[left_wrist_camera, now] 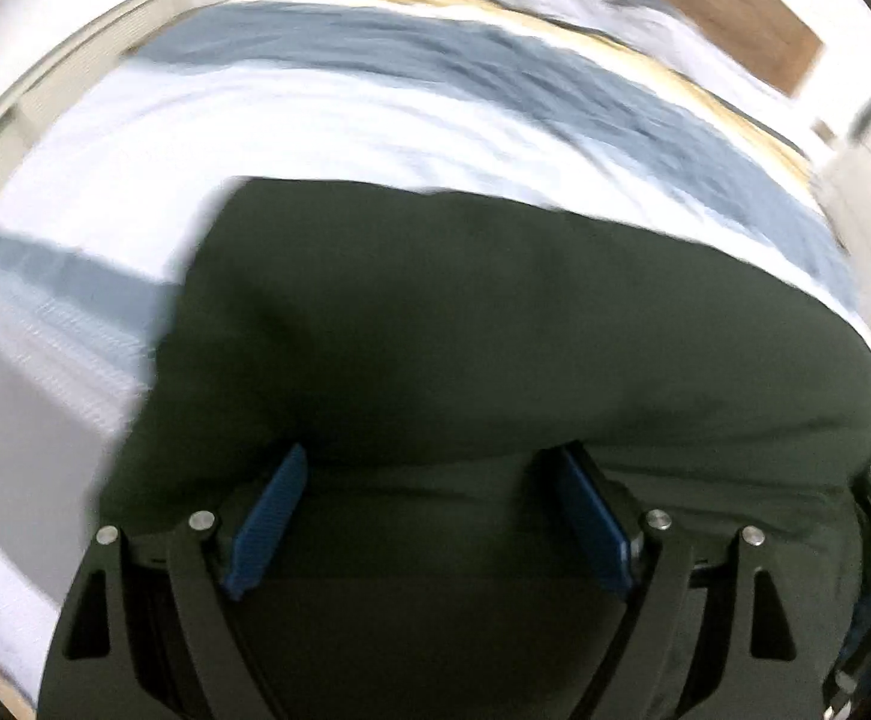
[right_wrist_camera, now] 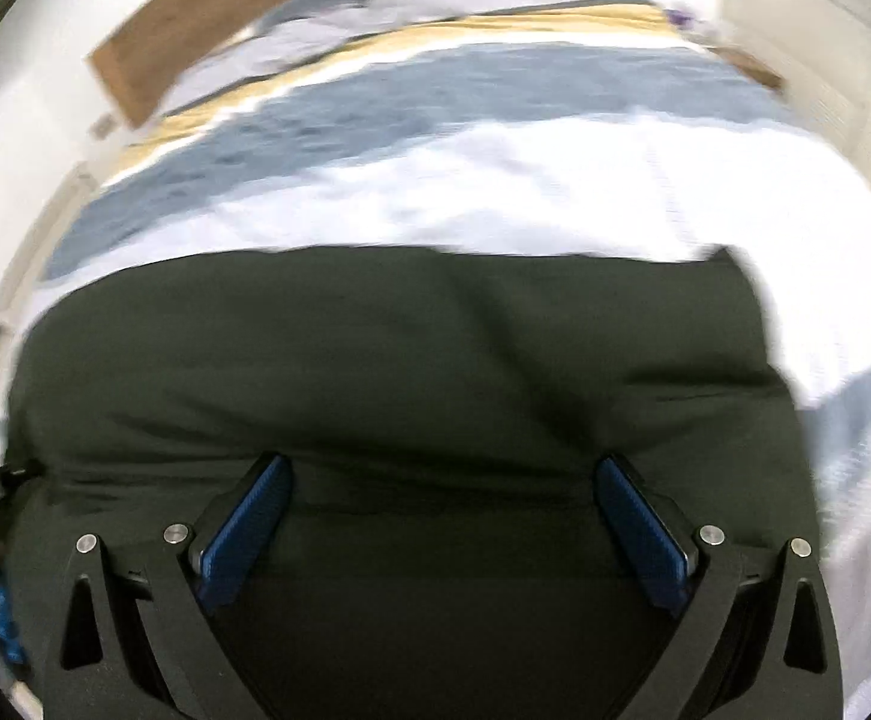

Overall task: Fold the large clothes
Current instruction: 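Press and smooth the folded coat bundle with both grippers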

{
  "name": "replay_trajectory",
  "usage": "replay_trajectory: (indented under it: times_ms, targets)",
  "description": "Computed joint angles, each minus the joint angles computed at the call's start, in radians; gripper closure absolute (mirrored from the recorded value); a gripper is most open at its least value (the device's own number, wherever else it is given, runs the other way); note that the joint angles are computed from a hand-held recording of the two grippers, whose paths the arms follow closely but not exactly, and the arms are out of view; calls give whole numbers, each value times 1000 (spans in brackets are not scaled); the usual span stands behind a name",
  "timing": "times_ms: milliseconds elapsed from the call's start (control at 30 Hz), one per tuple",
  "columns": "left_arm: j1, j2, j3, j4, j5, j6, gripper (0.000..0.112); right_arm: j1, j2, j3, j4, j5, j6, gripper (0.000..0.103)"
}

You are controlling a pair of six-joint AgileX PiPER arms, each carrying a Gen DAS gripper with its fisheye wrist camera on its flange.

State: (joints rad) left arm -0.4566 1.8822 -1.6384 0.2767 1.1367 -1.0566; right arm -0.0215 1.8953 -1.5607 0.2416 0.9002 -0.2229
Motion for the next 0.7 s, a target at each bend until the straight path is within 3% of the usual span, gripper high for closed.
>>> replay_trajectory:
  times_ms: [67, 133, 300, 433, 567, 700]
  targets:
    - [-20, -17, -7, 66, 51, -25, 28, -5, -3, -18, -68, 6, 54, 3]
    - [-50, -34, -3, 89, 28, -25, 28, -11, -21, -17, -130, -5, 84, 3]
    - [-157, -9, -65, 89, -7, 29, 28, -14, -149, 75, -18, -41, -54, 3]
    - [-206, -24, 0, 61, -45, 2, 28, -19, -270, 224, 93, -55, -208, 3]
    - [-240, -38, 64, 92, -50, -47, 28, -16, -302, 329, 69, -71, -249, 3]
    - [-293, -42, 58, 149, 3, -76, 28, -66, -290, 371, 69, -87, -249, 3]
